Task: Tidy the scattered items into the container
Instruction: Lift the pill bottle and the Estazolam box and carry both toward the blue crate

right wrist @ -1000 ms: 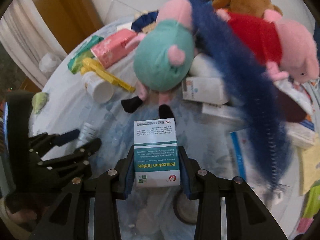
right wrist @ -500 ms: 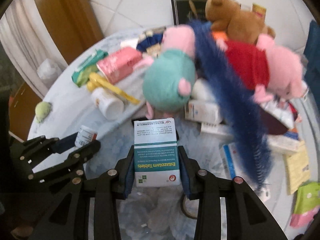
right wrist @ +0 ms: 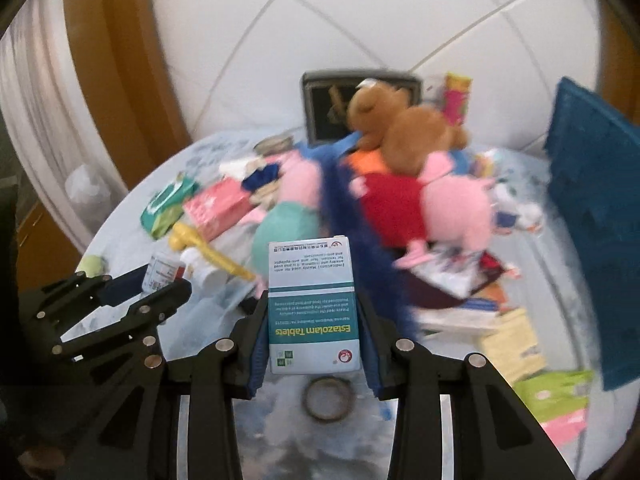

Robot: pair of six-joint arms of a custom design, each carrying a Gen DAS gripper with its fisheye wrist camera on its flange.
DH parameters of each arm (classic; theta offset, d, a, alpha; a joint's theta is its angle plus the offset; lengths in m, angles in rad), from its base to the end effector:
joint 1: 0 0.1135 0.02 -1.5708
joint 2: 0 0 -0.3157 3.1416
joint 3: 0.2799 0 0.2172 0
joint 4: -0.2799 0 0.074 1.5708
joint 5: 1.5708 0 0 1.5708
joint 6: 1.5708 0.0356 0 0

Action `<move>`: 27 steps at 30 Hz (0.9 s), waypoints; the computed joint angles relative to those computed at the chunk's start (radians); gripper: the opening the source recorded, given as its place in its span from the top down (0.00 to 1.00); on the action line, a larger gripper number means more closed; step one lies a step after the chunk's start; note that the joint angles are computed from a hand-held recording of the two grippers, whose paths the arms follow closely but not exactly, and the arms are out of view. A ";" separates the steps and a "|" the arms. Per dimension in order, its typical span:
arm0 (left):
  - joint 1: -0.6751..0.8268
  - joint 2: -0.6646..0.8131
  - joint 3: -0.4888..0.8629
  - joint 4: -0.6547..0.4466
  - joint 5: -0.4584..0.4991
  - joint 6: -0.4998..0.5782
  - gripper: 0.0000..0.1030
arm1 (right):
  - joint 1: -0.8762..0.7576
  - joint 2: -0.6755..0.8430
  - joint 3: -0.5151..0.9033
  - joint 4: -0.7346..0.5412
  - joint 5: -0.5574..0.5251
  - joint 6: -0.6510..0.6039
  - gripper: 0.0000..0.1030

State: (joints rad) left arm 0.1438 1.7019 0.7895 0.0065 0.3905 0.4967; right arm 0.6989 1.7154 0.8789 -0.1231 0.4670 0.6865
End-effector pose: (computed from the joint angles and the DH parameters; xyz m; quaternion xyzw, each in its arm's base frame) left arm 0.3012 0.0299 0.2139 0.2251 0.9018 -0.0733 0.3616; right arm 0.2481 0.1876 0.2245 0.0639 0.9282 0.0171 0.3662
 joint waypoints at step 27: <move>-1.018 -0.082 0.374 -0.156 -0.554 -0.580 0.74 | -1.337 -0.745 -0.031 -0.314 -0.711 -0.815 0.63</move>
State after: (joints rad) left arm -0.8746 1.6199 1.1631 -0.1498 -0.1636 -0.0835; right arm -0.6386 0.9708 0.8476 -0.4374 -0.2440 -0.1290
